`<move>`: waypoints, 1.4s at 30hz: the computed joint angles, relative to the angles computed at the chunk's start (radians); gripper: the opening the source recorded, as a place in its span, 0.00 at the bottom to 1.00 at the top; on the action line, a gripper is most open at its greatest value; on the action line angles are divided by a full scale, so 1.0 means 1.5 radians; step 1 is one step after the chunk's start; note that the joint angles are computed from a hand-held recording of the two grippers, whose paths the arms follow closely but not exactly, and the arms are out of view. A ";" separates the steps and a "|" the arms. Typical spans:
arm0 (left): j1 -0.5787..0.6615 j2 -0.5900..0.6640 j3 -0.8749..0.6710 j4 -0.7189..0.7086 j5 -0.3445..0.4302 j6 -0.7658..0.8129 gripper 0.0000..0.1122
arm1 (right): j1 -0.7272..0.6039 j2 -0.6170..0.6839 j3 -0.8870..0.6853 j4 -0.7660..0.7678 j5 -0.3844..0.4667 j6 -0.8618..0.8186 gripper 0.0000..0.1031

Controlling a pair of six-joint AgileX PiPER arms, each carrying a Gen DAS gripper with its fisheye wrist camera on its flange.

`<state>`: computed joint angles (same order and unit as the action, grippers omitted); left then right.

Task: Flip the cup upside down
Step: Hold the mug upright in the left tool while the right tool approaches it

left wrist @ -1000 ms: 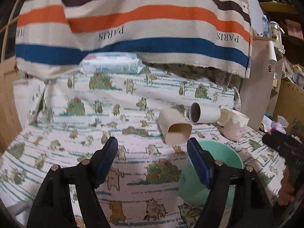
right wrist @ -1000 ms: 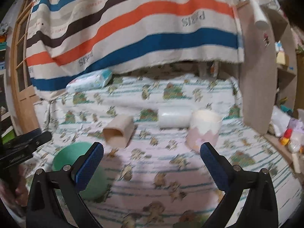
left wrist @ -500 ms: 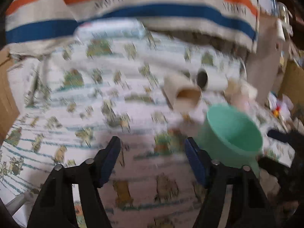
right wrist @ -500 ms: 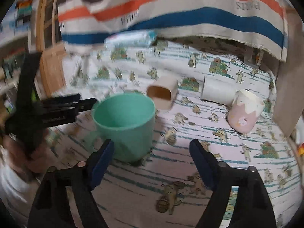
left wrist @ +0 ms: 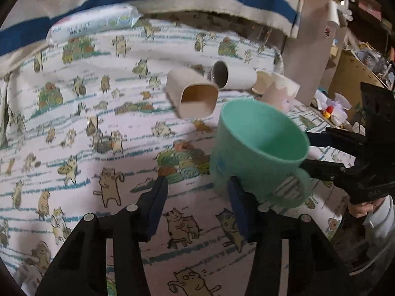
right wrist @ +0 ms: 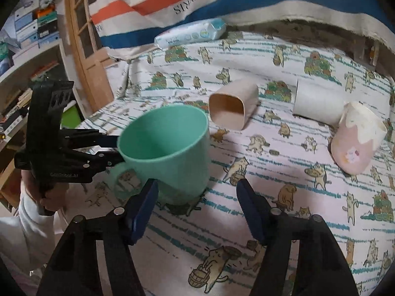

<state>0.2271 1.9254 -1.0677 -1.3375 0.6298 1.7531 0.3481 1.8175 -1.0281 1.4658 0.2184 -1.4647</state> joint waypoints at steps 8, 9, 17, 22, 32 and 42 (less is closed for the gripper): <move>-0.013 -0.015 -0.010 0.018 0.027 0.005 0.46 | 0.011 0.003 -0.014 0.008 0.010 -0.042 0.62; -0.014 -0.012 -0.014 0.019 0.029 0.000 0.46 | 0.008 0.006 -0.022 -0.010 0.018 -0.026 0.59; -0.033 -0.014 -0.033 -0.031 0.023 0.022 0.48 | 0.004 0.028 -0.080 -0.071 0.022 0.050 0.45; -0.046 -0.010 -0.034 -0.035 -0.025 0.030 0.55 | 0.001 0.018 -0.059 0.040 -0.012 -0.075 0.45; -0.057 0.042 -0.086 0.084 -0.042 -0.097 0.60 | -0.042 0.060 -0.098 -0.233 0.036 0.153 0.45; -0.072 0.007 -0.051 0.016 -0.038 0.001 0.64 | -0.025 0.053 -0.097 -0.136 0.057 0.021 0.60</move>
